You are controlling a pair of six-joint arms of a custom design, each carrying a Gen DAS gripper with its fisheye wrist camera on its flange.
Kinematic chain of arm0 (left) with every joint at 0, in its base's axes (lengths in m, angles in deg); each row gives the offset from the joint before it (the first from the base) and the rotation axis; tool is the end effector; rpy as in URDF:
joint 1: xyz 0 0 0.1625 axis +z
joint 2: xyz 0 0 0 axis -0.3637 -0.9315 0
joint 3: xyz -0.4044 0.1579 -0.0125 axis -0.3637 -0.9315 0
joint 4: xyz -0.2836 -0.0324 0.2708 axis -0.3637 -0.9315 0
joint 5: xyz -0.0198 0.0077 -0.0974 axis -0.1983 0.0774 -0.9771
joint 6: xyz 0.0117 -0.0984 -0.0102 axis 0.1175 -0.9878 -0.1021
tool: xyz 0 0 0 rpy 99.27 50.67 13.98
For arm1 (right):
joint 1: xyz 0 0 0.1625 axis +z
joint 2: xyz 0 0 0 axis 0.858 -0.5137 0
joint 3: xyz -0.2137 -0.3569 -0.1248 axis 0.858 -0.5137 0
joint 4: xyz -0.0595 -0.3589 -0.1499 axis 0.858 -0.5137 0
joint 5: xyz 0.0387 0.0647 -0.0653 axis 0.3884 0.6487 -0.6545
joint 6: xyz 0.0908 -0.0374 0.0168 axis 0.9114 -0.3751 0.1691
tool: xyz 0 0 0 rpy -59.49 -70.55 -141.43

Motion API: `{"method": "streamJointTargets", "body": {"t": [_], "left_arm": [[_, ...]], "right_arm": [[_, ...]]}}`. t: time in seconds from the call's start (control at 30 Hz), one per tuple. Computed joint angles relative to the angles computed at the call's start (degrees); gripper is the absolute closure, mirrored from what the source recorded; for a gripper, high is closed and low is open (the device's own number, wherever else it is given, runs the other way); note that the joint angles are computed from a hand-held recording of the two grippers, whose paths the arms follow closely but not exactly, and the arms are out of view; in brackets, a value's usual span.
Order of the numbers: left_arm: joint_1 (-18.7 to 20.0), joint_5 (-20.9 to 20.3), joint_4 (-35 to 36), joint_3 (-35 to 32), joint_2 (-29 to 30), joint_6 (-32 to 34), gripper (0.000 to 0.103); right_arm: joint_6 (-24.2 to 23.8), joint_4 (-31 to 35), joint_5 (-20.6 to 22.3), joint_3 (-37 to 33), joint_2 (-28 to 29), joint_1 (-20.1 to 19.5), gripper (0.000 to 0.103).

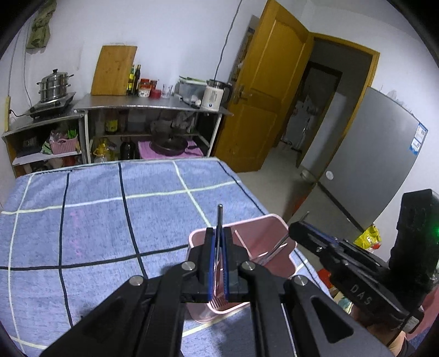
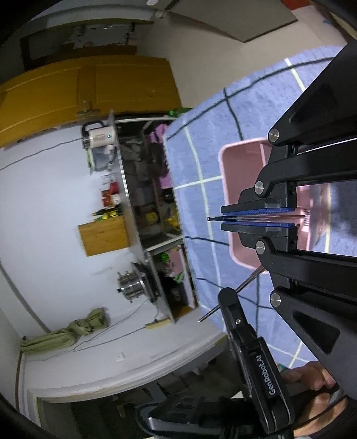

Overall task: Organize utensils
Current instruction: 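Lift both held metal sticks and carry them over the pink caddy, then open the left tool over the caddy while the right tool releases its stick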

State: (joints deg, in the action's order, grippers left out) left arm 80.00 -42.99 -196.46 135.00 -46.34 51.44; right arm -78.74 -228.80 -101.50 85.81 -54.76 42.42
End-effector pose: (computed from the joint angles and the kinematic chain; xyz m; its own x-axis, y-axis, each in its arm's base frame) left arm -0.2332 -0.6999 0.1902 -0.7882 0.4957 -0.3647 0.6150 0.6552 -0.4388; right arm 0.2268 -0.6519 0.1652 -0.8675 -0.0221 0.4969 -0.4300 0.5355 -0.7269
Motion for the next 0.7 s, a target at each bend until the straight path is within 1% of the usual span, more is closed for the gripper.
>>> {"method": "streamJointTargets", "body": {"t": [0.2,0.33,0.4,0.47,0.57,0.7], "left_arm": [[0.2,1.3,0.5,-0.8,1.0,0.2,0.098],[0.4,0.9,-0.1,-0.7,1.1,0.9,0.096],[0.2,1.2,-1.3,0.0,0.8,1.4,0.093],[0.4,0.1,-2.2,0.7,0.2,1.3,0.093],[0.4,-0.3,-4.8,2.3,-0.9,1.7,0.092],[0.7,-2.9,-9.9,6.0,-3.7,2.2,0.092]], "right_arm": [[1.2,2.4,-0.6,-0.8,0.7,-1.2,0.099],[1.8,2.8,0.2,-0.4,0.3,-1.7,0.099],[1.5,2.1,0.0,0.0,0.1,-1.7,0.098],[0.8,1.2,-0.6,0.3,0.0,-1.4,0.098],[-0.5,-1.3,-1.0,1.6,-0.4,-0.8,0.095],[-2.0,-4.6,-1.5,3.1,-0.8,0.1,0.095]]}}
